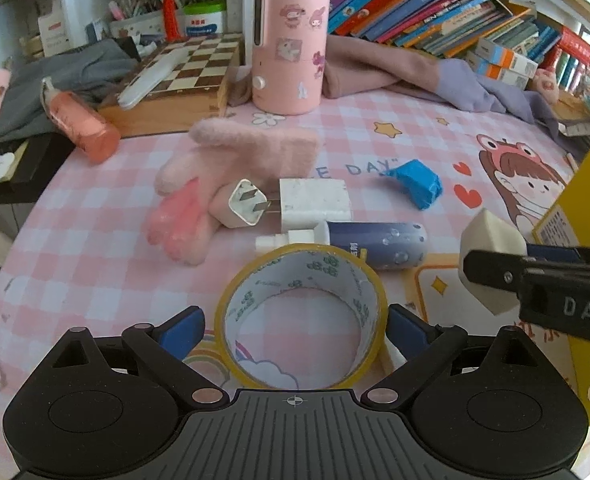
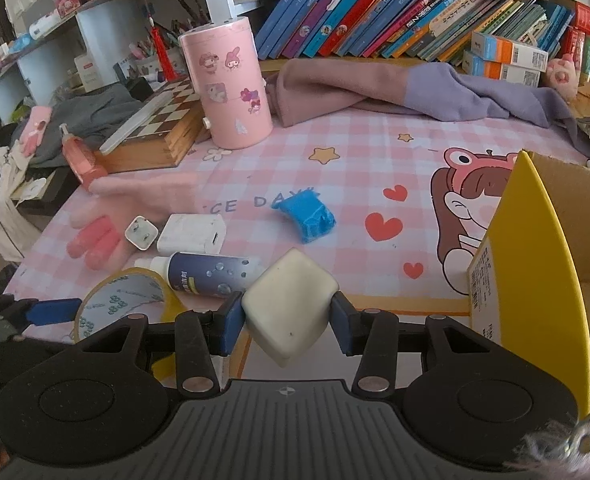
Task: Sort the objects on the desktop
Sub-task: 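Grasp the yellow tape roll with the left gripper and lift it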
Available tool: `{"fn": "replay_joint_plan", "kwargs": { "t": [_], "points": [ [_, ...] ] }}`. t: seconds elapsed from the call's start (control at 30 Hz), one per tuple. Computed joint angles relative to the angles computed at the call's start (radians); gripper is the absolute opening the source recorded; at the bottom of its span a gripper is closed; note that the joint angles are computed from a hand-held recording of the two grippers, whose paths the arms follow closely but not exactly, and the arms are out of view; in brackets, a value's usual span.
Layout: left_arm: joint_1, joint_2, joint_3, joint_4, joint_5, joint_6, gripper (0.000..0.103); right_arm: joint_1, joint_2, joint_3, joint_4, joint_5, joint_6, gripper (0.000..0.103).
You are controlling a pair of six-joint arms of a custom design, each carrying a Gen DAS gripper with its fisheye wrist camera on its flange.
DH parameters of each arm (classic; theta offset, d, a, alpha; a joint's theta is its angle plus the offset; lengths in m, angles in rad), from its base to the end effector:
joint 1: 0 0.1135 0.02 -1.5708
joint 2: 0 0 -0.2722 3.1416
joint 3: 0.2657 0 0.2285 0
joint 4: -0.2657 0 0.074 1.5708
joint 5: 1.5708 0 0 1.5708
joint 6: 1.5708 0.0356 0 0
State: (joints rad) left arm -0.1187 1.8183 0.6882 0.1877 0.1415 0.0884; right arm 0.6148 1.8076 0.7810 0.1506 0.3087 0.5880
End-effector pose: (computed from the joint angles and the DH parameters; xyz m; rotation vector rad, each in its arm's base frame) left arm 0.2965 -0.0404 0.1152 0.3169 2.4898 -0.1902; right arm 0.2664 0.1748 0.1376 0.1029 2.3976 0.1835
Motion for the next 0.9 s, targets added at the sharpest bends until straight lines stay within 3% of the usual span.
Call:
{"fn": "replay_joint_plan", "kwargs": {
  "t": [0.07,0.3,0.9],
  "points": [
    [0.004,0.001,-0.005,0.011,0.013,0.001,0.090,0.001,0.003,0.004,-0.005,-0.002,-0.004,0.043],
    [0.033,-0.066,-0.051,0.027,0.012,-0.006,0.088,0.016,-0.006,0.006,-0.009,0.011,-0.012,0.043],
    [0.231,-0.442,-0.172,-0.118,0.231,0.045,0.088,0.171,-0.177,-0.047,-0.104,0.172,0.069,0.043]
  ]
}}
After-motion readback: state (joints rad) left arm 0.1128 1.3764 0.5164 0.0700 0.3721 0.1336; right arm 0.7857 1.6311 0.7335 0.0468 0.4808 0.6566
